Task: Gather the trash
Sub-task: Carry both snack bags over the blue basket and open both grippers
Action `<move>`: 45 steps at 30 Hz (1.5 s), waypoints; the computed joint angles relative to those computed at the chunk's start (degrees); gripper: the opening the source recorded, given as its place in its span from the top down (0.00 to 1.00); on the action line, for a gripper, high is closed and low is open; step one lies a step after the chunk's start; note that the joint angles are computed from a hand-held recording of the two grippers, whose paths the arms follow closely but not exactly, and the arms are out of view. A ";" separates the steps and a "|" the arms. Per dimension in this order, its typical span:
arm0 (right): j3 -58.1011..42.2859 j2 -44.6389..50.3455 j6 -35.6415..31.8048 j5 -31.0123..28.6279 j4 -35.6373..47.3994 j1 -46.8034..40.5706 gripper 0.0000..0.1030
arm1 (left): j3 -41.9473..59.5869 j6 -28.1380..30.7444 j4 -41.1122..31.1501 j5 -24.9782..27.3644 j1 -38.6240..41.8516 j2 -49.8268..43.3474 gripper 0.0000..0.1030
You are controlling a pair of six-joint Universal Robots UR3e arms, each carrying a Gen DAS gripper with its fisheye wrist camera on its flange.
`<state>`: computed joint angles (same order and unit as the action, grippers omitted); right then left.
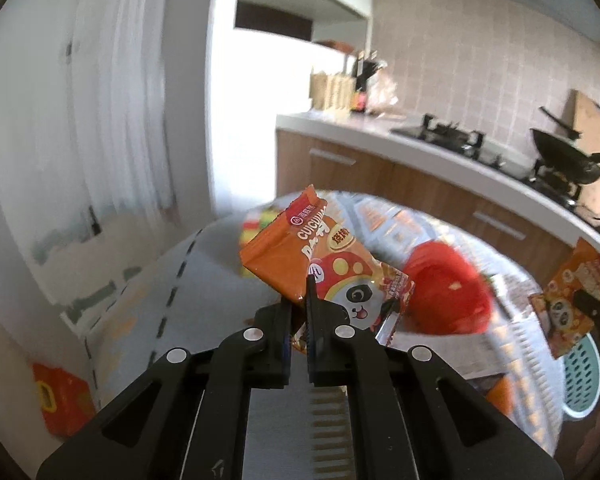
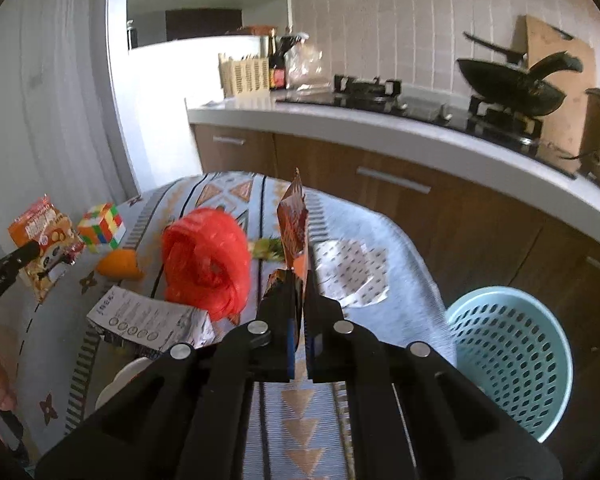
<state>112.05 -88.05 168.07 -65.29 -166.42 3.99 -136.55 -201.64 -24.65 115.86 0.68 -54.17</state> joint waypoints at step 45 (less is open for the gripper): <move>5.32 11.58 -16.30 -1.65 11.48 -39.21 0.97 | 94.84 1.95 -21.10 -8.29 -36.38 -92.75 0.81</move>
